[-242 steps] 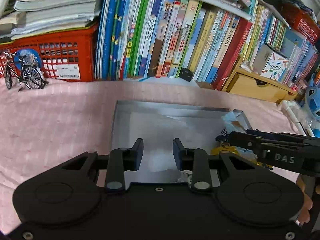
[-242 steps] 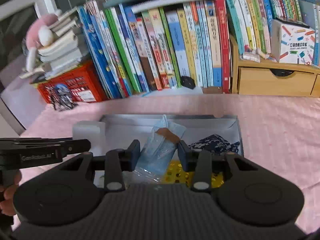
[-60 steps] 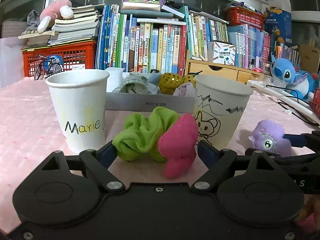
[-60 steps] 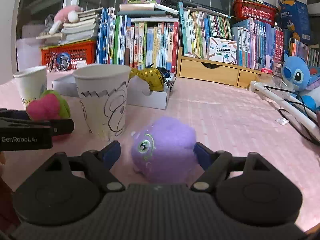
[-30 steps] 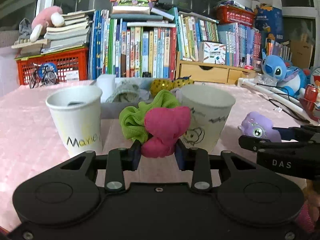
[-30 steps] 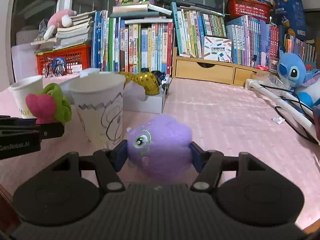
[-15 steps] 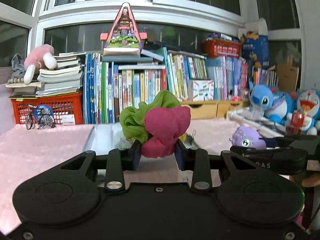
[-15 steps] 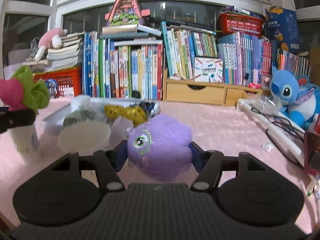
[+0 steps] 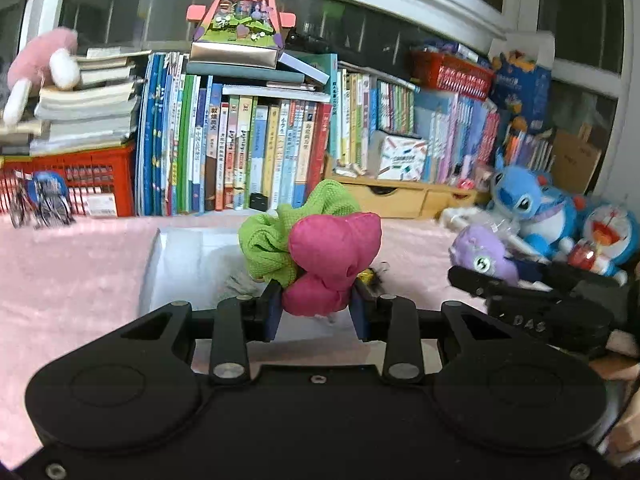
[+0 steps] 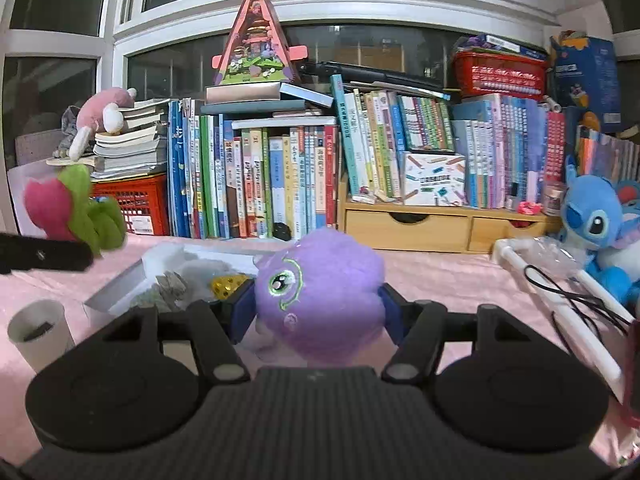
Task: Organize soft objects
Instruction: 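Lower the scrunchies into the tray with the left gripper while the right gripper lowers the plush into it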
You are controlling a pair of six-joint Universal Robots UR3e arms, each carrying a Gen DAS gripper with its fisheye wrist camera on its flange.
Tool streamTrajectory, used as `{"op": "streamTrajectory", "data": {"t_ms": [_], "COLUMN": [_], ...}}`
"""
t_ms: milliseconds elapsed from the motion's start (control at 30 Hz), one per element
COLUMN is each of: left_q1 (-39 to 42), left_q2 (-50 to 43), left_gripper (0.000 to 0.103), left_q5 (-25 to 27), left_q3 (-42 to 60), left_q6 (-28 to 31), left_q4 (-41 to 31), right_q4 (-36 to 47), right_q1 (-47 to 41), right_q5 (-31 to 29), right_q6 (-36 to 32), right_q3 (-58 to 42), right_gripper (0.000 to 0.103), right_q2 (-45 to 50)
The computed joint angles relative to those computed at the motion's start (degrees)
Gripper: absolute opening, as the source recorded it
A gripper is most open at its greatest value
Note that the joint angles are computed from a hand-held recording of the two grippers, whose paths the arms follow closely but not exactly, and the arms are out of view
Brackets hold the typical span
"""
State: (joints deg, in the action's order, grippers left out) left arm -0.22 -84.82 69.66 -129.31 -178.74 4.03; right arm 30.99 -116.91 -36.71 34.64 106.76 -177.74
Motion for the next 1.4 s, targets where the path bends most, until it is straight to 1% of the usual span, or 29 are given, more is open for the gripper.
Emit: {"op": "streamTrajectory", "data": {"t_ms": [67, 167, 200, 300, 433, 567, 633, 800, 933, 1000, 1233, 1400], "left_q1": [-0.6, 0.1, 0.1, 0.2, 0.1, 0.6, 0.7, 1.1, 1.3, 1.2, 0.2, -0.6], "left_q2": [-2.0, -4.2, -4.9, -7.3, -10.4, -14.5, -16.8, -21.5, -25.0, -26.4, -29.2, -31.1], "left_gripper": [0.033, 0.033, 0.033, 0.033, 0.033, 0.033, 0.033, 0.033, 0.033, 0.033, 0.033, 0.033], "left_q5": [1.3, 0.0, -0.1, 0.6, 2.5, 2.3, 2.4, 2.2, 0.9, 0.9, 1.5, 1.8], "left_q3": [3.0, 8.8, 10.5, 15.5, 21.2, 28.7, 31.9, 37.4, 42.0, 43.6, 46.3, 48.4], "left_q6": [0.5, 1.2, 1.4, 2.5, 4.2, 4.4, 4.3, 4.2, 4.4, 4.5, 3.8, 3.3], "left_q4": [-1.6, -8.9, -11.0, -16.3, -21.0, -29.9, -33.2, -38.7, -44.0, -45.2, -45.5, -46.1], "right_q4": [5.0, 11.0, 13.5, 18.8, 24.2, 29.9, 32.5, 38.4, 42.4, 43.6, 46.4, 47.7], "right_q1": [-3.1, -7.1, -9.0, -12.9, -16.8, -21.3, -22.9, -25.7, -27.2, -27.8, -30.2, -30.6], "right_q5": [-3.1, -7.6, -9.9, -14.4, -19.4, -26.0, -28.4, -33.3, -36.5, -37.6, -41.7, -42.1], "right_q6": [-3.1, -6.2, -7.3, -8.8, -9.9, -9.8, -9.6, -9.2, -8.4, -8.0, -7.0, -7.2], "right_q3": [-3.0, -7.3, -9.3, -14.7, -21.1, -29.3, -33.4, -43.8, -51.6, -54.3, -59.8, -62.1], "right_gripper": [0.067, 0.067, 0.067, 0.067, 0.067, 0.067, 0.067, 0.067, 0.067, 0.067, 0.067, 0.067], "right_q2": [0.4, 0.8, 1.0, 1.5, 2.2, 3.3, 3.8, 5.6, 7.0, 7.2, 7.2, 7.6]}}
